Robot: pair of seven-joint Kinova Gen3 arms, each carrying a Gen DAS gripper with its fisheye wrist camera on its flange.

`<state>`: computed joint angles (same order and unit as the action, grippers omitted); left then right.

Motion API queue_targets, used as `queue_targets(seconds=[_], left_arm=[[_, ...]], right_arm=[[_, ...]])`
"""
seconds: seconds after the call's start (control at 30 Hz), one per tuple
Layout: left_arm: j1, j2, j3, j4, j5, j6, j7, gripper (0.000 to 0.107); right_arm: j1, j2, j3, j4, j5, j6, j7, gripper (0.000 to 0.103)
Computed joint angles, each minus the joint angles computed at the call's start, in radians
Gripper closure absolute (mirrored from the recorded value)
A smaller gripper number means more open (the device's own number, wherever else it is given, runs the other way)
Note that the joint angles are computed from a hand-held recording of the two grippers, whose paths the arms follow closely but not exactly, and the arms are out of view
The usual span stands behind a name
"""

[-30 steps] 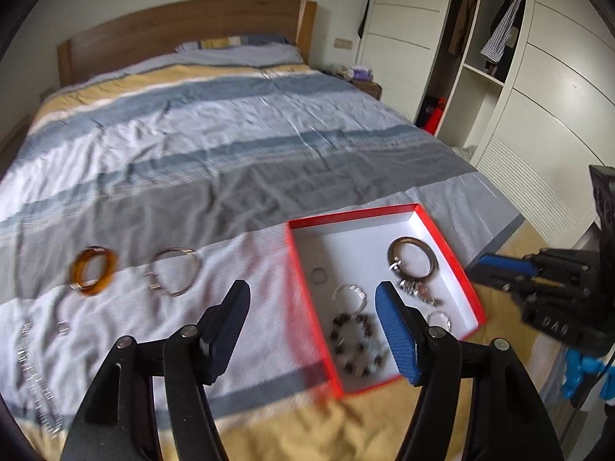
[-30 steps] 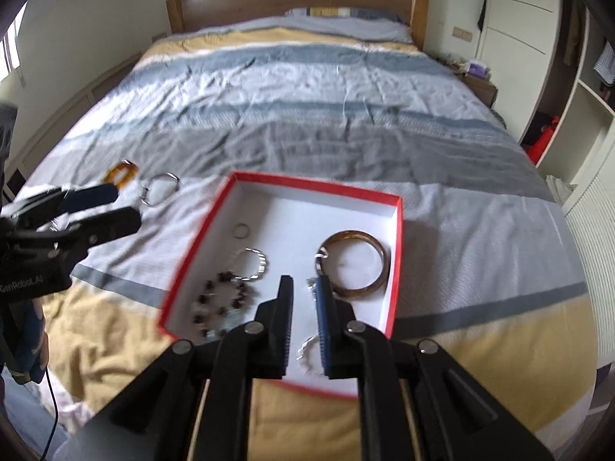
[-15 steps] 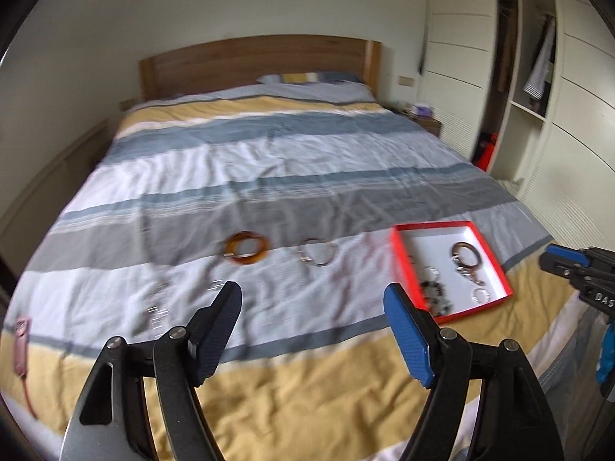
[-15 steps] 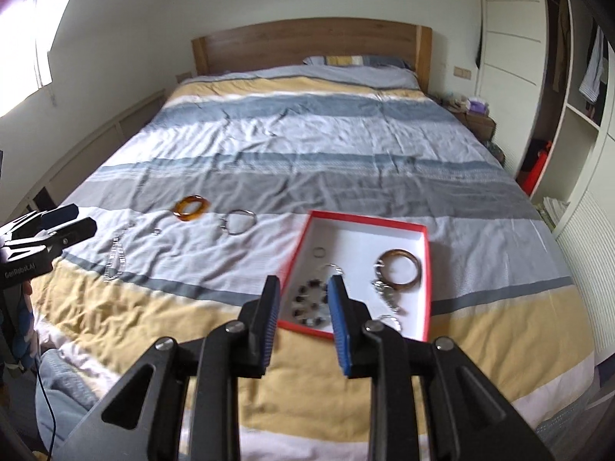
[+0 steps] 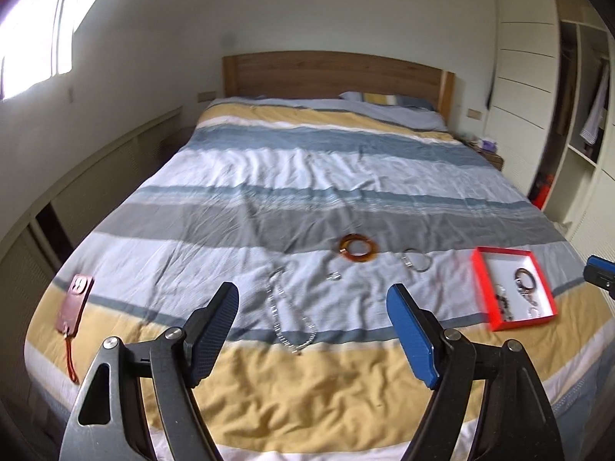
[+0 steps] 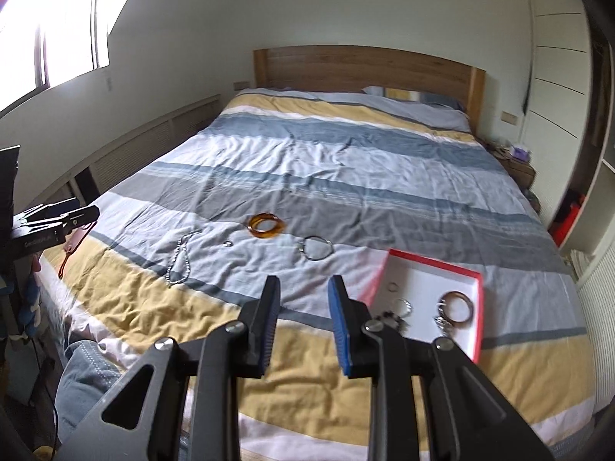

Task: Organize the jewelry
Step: 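Withdraw both open tools from the box back over the bed, then grasp the silver chain necklace with the left tool while the right tool grasps the small silver ring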

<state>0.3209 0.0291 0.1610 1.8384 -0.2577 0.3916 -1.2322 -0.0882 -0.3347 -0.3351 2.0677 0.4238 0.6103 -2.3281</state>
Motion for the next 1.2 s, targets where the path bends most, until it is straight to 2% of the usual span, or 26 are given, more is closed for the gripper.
queue_targets(seconds=[0.13, 0.2, 0.33, 0.53, 0.57, 0.67, 0.77, 0.93, 1.03, 1.2], left_arm=[[-0.023, 0.053, -0.027, -0.001, 0.017, -0.005, 0.000, 0.028], [-0.050, 0.089, -0.036, -0.001, 0.069, -0.022, -0.036, 0.028], [-0.061, 0.165, -0.058, -0.011, 0.114, -0.056, -0.064, 0.028], [0.028, 0.315, -0.156, -0.066, 0.071, -0.089, -0.010, 0.028], [0.027, 0.340, -0.157, -0.080, 0.077, -0.090, -0.009, 0.028], [-0.041, 0.406, -0.098, -0.125, 0.139, -0.085, -0.061, 0.028], [-0.075, 0.484, -0.067, -0.197, 0.186, -0.064, -0.113, 0.028], [-0.091, 0.583, -0.055, -0.300, 0.235, -0.035, -0.171, 0.029], [-0.099, 0.625, -0.047, -0.339, 0.259, -0.025, -0.201, 0.040], [-0.074, 0.653, -0.075, -0.337, 0.268, -0.063, -0.214, 0.043]], right_arm=[[-0.009, 0.083, -0.006, -0.012, 0.017, -0.045, -0.015, 0.078], [-0.029, 0.134, 0.007, -0.021, 0.032, -0.062, -0.020, 0.078], [-0.083, 0.247, 0.070, -0.047, 0.036, -0.113, 0.004, 0.076], [-0.141, 0.419, 0.161, -0.120, -0.019, -0.185, 0.108, 0.076], [-0.147, 0.450, 0.171, -0.138, -0.032, -0.192, 0.128, 0.076], [-0.160, 0.540, 0.194, -0.193, -0.079, -0.214, 0.191, 0.076], [-0.148, 0.644, 0.189, -0.263, -0.153, -0.232, 0.280, 0.076], [-0.131, 0.791, 0.172, -0.379, -0.257, -0.251, 0.409, 0.076], [-0.111, 0.888, 0.145, -0.471, -0.314, -0.245, 0.487, 0.075], [-0.096, 1.006, 0.125, -0.594, -0.388, -0.234, 0.592, 0.075]])
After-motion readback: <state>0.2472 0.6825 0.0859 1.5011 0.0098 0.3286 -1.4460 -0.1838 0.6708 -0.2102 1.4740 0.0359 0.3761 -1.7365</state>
